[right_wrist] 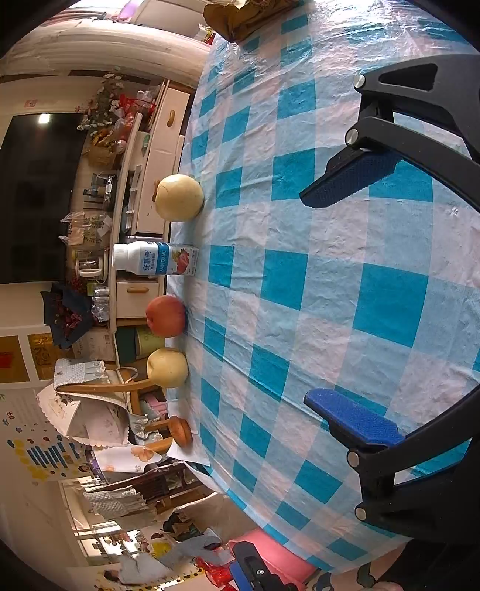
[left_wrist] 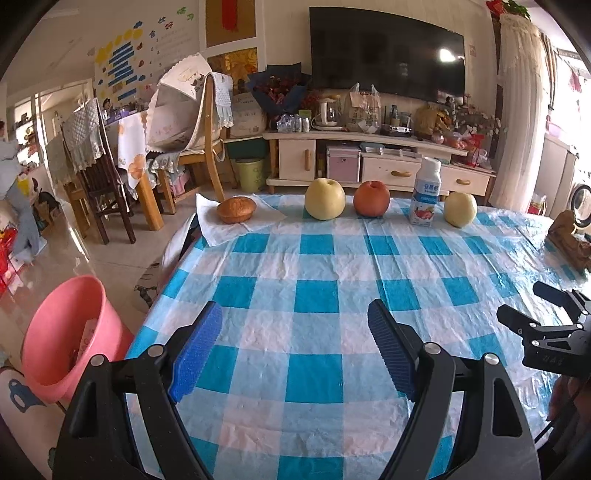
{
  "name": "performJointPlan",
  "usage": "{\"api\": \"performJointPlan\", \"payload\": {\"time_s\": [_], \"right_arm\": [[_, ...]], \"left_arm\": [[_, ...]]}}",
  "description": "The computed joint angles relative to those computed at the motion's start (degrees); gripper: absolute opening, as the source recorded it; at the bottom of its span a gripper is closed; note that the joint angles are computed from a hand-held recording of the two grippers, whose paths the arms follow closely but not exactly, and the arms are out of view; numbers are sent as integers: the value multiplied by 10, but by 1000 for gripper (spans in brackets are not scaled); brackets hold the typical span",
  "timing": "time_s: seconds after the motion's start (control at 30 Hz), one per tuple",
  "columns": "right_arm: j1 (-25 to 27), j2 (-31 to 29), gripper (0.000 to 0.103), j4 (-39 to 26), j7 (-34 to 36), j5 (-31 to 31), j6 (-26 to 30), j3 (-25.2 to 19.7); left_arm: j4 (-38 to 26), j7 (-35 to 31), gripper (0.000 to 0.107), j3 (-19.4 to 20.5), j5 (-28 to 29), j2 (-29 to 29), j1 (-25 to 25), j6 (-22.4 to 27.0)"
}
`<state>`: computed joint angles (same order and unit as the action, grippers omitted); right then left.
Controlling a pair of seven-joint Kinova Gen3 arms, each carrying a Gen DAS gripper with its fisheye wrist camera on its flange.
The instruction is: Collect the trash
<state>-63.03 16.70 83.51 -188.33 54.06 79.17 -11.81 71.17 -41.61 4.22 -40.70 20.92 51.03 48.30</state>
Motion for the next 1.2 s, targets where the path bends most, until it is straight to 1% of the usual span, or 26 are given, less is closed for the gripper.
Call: {"api": "performJointPlan", "payload": {"time_s": [0.2, 0.27, 0.4, 0.5, 0.67, 0.8, 0.9, 0.93, 0.97, 1.03, 1.1, 1.2], "right_arm": [[6, 1, 99, 1, 5, -3, -7, 2], [15, -1, 99, 6, 7, -13, -18, 3], [25, -2, 99, 11, 8, -22, -27, 6], [34, -3, 99, 15, 18, -25, -29, 8], [54, -11, 99, 39, 7, -40, -54, 9], [64, -14, 99, 60, 2, -38, -73, 8], [80, -20, 99, 80, -6, -47, -102, 8], [91, -23, 99, 84, -6, -55, -113, 5], [90, -26, 99, 89, -10, -54, -120, 8], [87, -28, 99, 93, -22, -42, -113, 8], [94, -27, 99, 90, -14, -50, -115, 6], [110, -24, 99, 83, 14, -81, -130, 4]], "left_arm": [[-9, -13, 81, 1, 9, 5, -2, 9], [-14, -16, 81, 0, 11, 10, -3, 12], [-55, -50, 81, 3, 40, 40, -11, 34], [-80, -74, 81, 4, 75, 57, -21, 44], [-123, -109, 81, -15, 74, 88, -3, 50], [-127, -121, 81, -20, 91, 92, 1, 44], [-128, -121, 81, -32, 80, 96, 14, 44], [-128, -120, 81, -33, 82, 96, 14, 45], [-129, -118, 81, -33, 86, 97, 12, 45], [-134, -118, 81, -31, 96, 101, 6, 46], [-146, -126, 81, -30, 104, 110, 2, 51], [-176, -152, 81, -26, 115, 130, -2, 67]]}}
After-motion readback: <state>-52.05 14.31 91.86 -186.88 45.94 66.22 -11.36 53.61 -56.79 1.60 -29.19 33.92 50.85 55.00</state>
